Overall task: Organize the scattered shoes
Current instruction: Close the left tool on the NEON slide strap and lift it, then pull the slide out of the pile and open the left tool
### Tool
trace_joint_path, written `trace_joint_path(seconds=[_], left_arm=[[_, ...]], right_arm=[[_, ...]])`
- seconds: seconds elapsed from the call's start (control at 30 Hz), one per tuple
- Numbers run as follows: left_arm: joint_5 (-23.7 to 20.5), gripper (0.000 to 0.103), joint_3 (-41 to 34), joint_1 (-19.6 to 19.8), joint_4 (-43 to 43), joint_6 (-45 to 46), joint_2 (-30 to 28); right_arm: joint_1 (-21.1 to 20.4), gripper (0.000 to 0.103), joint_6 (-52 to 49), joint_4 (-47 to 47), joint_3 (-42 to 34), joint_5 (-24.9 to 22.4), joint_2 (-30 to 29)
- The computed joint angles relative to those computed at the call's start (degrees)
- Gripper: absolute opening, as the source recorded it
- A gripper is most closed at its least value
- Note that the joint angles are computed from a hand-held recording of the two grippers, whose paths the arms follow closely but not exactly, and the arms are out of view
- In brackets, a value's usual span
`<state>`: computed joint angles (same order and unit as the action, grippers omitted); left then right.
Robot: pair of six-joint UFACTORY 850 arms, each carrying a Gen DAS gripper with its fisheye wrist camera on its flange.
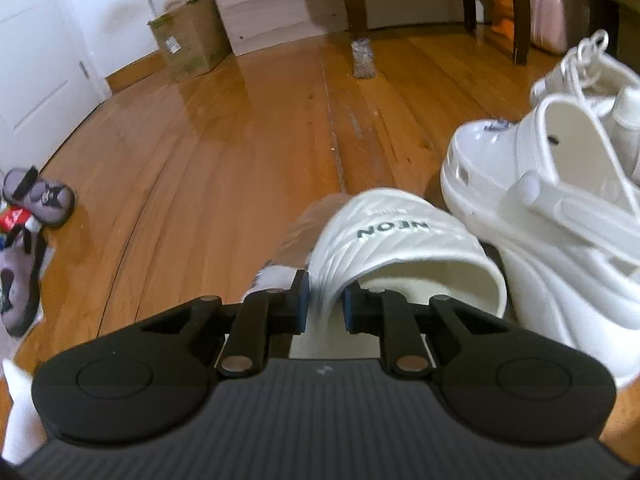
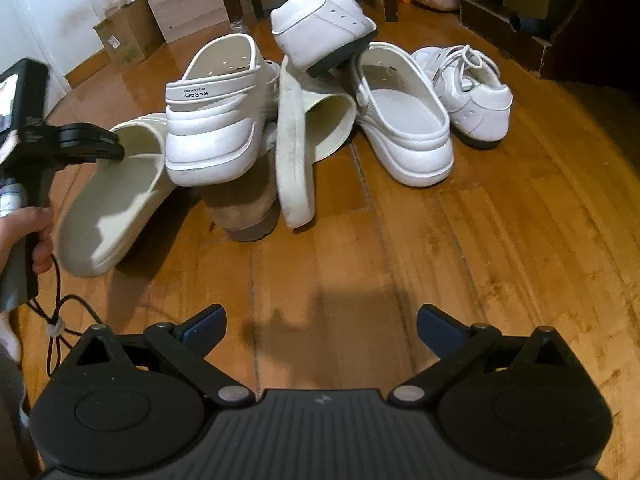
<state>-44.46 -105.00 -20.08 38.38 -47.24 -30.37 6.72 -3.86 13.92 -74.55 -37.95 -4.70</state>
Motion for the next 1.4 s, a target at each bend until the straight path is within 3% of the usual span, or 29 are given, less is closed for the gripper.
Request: trace_joint_path(seconds=[0.2, 0.37, 0.57, 0.8, 0.93, 1.0, 1.07, 1.13, 1.17, 1.3, 1.4], left_arm=[[6.8, 0.014, 13.7, 1.1, -8.8, -0.8, 11.4], [6.1, 0.014, 21.4, -2.1, -3.8, -9.1, 18.1], [7.1, 0.014, 28.9, -6.1, -4.8, -15.3, 25.1], [8.6, 0.014, 32.7, -10.7, -10.1, -15.4, 27.0], [9.8, 0.015, 32.5, -13.0, -14.2, -11.9, 23.6], [8.3, 0.017, 31.4, -13.1, -22.1, -3.9, 21.9], [6.5, 0.027, 30.5, -13.1, -28.1, 2.2, 20.7], [5.8, 0.044, 30.6, -13.1, -28.7, 2.8, 20.9], [5.1, 0.047, 30.5, -13.2, -28.4, 2.7, 21.0], [1.7, 0.052, 31.7, -12.7, -31.0, 4.0, 23.2], [1.0, 0.052, 32.8, -12.5, -31.4, 4.7, 24.6]], right_arm=[[0.8, 0.100, -4.3, 6.3, 1.0, -0.5, 0.5], [-0.1, 0.100, -7.9, 13.7, 3.7, -2.6, 3.2], [-1.5, 0.100, -8.5, 10.3, 6.6, -5.9, 7.1], [-5.0, 0.100, -10.1, 10.2, 11.6, -7.7, 11.7], [-5.8, 0.100, -10.9, 10.2, 13.1, -9.1, 11.9], [-5.7, 0.100, -10.5, 8.2, 13.5, -9.5, 12.1], [-5.6, 0.100, -10.6, 7.7, 14.2, -9.1, 12.8], [-5.7, 0.100, -11.6, 8.1, 14.8, -8.8, 13.4], [-5.5, 0.100, -12.2, 8.1, 15.1, -8.3, 13.6], [-4.6, 0.100, -18.4, 8.8, 17.4, -5.3, 15.8], [-4.7, 0.099, -29.8, 13.6, 21.0, -1.6, 18.9]])
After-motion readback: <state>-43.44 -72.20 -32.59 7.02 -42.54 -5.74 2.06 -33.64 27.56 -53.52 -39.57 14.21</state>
